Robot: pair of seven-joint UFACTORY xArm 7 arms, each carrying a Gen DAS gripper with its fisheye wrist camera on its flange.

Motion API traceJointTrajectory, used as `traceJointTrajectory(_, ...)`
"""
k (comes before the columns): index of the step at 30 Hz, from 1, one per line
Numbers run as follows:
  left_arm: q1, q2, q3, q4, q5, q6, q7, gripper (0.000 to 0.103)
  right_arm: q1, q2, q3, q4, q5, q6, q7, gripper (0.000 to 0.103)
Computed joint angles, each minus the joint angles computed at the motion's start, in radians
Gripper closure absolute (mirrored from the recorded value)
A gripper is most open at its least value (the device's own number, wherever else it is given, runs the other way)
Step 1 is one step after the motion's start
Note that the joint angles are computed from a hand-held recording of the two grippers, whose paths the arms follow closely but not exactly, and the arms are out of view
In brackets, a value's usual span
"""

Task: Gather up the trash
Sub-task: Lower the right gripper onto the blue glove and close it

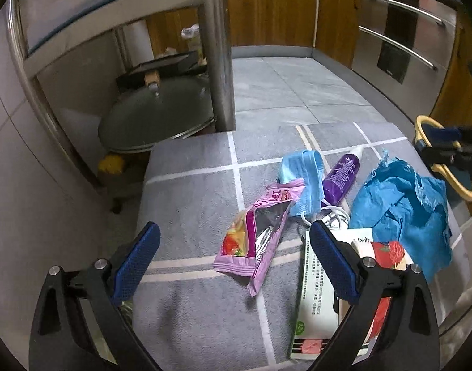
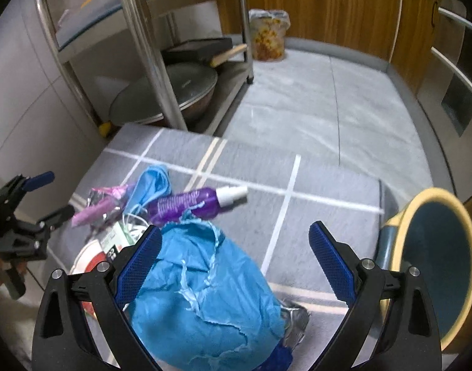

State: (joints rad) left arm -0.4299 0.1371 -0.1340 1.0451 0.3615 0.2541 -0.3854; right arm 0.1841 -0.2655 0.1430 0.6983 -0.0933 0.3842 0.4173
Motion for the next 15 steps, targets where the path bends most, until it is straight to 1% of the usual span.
traceJointTrajectory(2, 0.007, 0.017, -0.012, 0.014, -0.040, 0.022, 0.029, 0.014, 0.022, 0.017, -0.016, 0.007, 0.041, 0.021, -0.034, 0.009)
traceJointTrajectory(4, -0.006, 0.033, -0.004, 0.032, -0.023, 0.047, 0.020, 0.019, 0.020, 0.032, -0.009, 0.017, 0.032, 0.042, -0.036, 0.011)
traceJointTrajectory(7, -0.014, 0.050, -0.003, 0.049, -0.024, 0.071, 0.023, 0.025, 0.027, 0.047, -0.010, 0.023, 0.036, 0.055, -0.055, 0.021)
traceJointTrajectory(8, -0.017, 0.057, -0.001, 0.055, -0.023, 0.075, 0.021, 0.027, 0.030, 0.050, -0.013, 0.022, 0.043, 0.057, -0.062, 0.026)
traceJointTrajectory(9, -0.021, 0.062, 0.002, 0.060, -0.017, 0.078, 0.016, 0.027, 0.037, 0.053, -0.019, 0.025, 0.060, 0.064, -0.079, 0.029)
traceJointTrajectory(11, -0.028, 0.076, 0.008, 0.073, -0.006, 0.088, 0.008, 0.030, 0.046, 0.062, -0.026, 0.031, 0.087, 0.086, -0.110, 0.039)
traceJointTrajectory(13, -0.029, 0.087, 0.004, 0.084, -0.014, 0.101, 0.021, 0.033, 0.054, 0.067, -0.033, 0.033, 0.114, 0.100, -0.145, 0.045)
traceJointTrajectory(15, -0.028, 0.102, -0.001, 0.096, -0.029, 0.119, 0.042, 0.037, 0.061, 0.076, -0.039, 0.040, 0.147, 0.123, -0.180, 0.053)
